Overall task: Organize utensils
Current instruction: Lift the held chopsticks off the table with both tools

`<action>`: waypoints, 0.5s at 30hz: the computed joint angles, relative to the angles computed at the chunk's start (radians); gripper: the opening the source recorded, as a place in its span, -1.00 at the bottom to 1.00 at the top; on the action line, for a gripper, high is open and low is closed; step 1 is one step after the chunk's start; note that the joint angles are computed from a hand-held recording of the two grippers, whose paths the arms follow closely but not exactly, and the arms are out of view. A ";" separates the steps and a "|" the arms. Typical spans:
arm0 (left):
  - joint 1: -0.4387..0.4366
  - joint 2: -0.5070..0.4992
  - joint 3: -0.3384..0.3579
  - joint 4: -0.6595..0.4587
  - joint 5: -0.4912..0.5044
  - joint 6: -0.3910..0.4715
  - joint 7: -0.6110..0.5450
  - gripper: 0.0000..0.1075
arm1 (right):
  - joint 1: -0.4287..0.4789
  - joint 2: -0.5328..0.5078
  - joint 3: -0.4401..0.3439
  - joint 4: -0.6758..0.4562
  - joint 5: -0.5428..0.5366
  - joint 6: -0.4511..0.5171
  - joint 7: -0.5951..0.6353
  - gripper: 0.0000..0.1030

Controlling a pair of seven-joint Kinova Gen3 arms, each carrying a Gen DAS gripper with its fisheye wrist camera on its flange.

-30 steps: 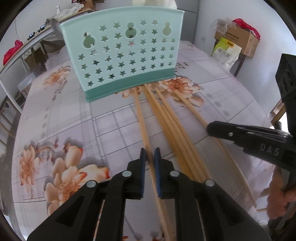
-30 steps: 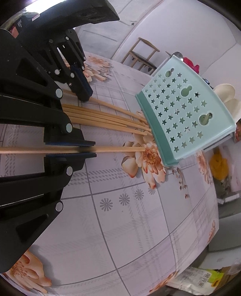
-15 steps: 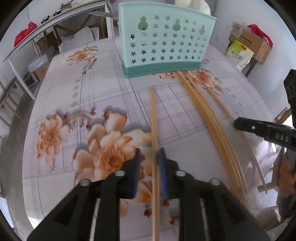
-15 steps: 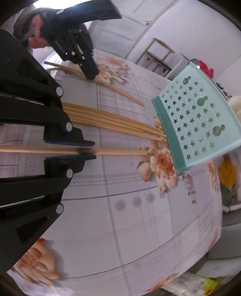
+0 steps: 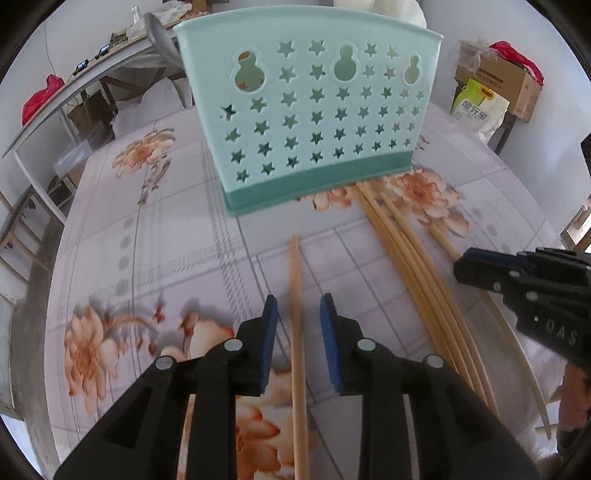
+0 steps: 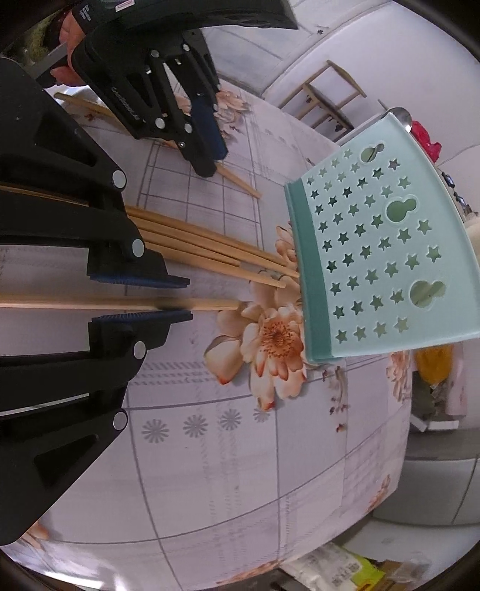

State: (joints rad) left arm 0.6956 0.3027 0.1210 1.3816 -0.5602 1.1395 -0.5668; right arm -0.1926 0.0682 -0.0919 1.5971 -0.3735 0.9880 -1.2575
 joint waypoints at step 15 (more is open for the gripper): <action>0.032 0.008 0.000 -0.002 -0.047 0.028 0.028 -0.89 | 0.035 0.013 0.017 0.004 -0.069 0.004 0.020 -0.91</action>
State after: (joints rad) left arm 0.7280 0.3103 0.1209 1.3797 -0.6077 1.1672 -0.5389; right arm -0.1579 0.0813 -0.0750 1.6014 -0.4420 0.9919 -1.2373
